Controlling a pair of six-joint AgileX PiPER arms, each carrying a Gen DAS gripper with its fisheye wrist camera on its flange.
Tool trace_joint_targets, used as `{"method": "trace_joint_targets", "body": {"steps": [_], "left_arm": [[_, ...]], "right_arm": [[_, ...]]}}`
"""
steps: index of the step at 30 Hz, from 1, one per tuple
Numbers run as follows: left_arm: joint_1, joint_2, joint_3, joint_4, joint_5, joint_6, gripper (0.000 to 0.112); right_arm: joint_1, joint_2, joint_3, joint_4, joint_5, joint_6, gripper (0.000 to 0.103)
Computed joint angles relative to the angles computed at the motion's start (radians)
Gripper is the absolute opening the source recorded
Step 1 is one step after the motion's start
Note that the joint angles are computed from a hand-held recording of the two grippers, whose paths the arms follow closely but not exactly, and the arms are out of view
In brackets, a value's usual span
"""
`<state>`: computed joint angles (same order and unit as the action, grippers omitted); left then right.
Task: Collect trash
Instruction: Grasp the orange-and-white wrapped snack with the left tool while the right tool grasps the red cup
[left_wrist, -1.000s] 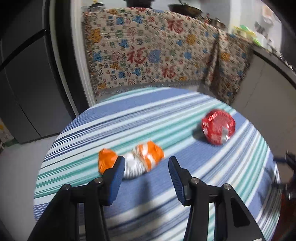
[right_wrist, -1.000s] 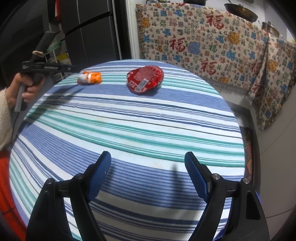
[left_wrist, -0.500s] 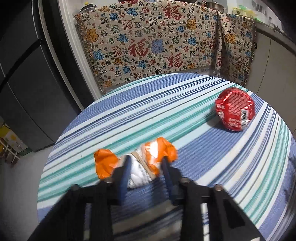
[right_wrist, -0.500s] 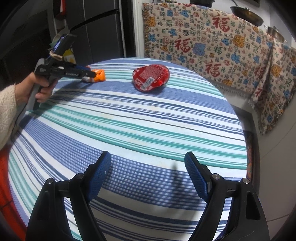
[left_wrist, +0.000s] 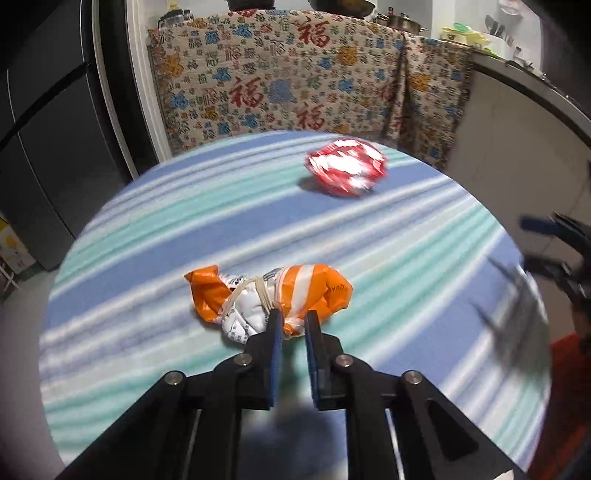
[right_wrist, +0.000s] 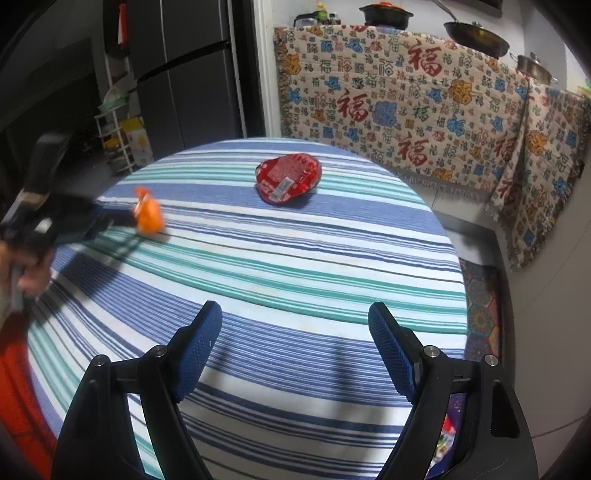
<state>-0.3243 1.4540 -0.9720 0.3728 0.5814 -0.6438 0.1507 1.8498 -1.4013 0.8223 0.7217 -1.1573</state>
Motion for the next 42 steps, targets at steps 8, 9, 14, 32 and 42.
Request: {"method": "trace_joint_targets", "body": {"steps": [8, 9, 14, 32, 42], "left_arm": [[-0.030, -0.137, 0.143, -0.017, 0.007, -0.177, 0.044], [-0.019, -0.144, 0.150, -0.048, -0.008, -0.168, 0.045], [-0.045, -0.089, 0.063, 0.001, -0.006, -0.344, 0.057], [-0.181, 0.345, -0.365, 0.298, 0.428, -0.898, 0.056], [-0.166, 0.144, -0.108, 0.251, 0.160, -0.655, 0.054]], "right_arm": [[0.008, -0.018, 0.025, 0.011, 0.002, -0.029, 0.083], [0.010, -0.018, 0.026, 0.009, 0.001, -0.029, 0.083], [0.028, -0.013, 0.028, -0.009, -0.012, -0.019, 0.083], [0.011, -0.019, 0.041, 0.012, 0.011, -0.067, 0.083], [0.037, 0.217, -0.315, -0.087, 0.100, 0.222, 0.083]]}}
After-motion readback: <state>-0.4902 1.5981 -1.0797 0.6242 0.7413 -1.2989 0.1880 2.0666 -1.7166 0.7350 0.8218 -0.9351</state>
